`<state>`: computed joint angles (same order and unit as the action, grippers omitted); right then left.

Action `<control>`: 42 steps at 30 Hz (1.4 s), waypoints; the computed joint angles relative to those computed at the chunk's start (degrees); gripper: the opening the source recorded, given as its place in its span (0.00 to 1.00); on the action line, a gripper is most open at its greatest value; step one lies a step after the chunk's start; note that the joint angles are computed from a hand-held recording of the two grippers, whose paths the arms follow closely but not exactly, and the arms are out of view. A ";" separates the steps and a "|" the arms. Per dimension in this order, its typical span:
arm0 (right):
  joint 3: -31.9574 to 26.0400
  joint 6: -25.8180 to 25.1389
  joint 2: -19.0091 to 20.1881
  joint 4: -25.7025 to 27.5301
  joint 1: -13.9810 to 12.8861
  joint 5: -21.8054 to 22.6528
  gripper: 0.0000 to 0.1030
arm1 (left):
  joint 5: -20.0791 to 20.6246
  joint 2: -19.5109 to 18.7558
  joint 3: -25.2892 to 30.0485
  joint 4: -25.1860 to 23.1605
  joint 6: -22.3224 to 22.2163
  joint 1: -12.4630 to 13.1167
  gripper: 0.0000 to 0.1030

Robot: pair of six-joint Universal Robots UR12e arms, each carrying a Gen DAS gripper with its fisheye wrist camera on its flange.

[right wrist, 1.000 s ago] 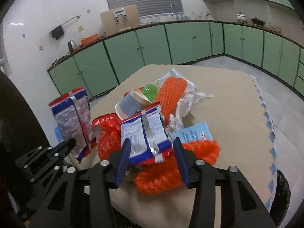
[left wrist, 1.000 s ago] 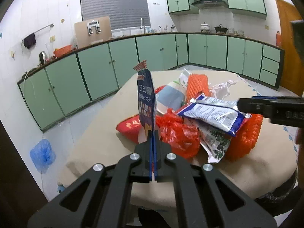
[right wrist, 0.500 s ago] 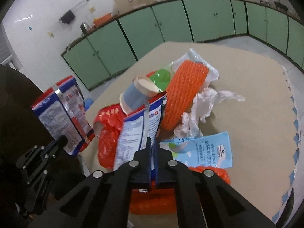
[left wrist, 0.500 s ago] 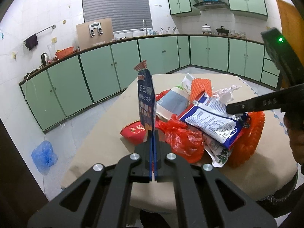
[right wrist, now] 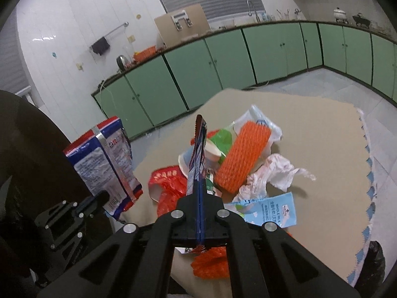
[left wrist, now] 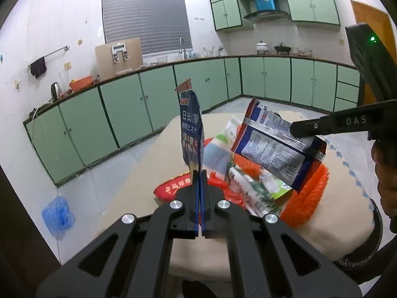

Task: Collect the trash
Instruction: 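Carry both items over the black bin and open both grippers to drop them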

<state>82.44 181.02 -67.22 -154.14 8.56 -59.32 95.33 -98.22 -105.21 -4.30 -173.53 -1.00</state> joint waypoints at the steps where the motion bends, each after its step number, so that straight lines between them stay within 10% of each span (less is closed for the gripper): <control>1: 0.31 0.32 -0.39 -0.70 -0.13 0.06 0.00 | -0.13 0.19 0.02 0.20 0.18 -0.17 0.00; 25: 21.28 10.38 -17.34 -9.82 -12.15 -13.33 0.00 | -19.78 -2.99 5.21 -3.48 4.12 -10.97 0.00; 42: 27.54 15.41 -16.37 -5.64 -17.38 -22.39 0.00 | -24.39 -13.67 11.80 -15.01 10.67 -18.26 0.00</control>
<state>109.98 196.43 -83.60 -159.78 -8.83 -81.71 70.94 -111.89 -93.41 -19.31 -162.86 -19.26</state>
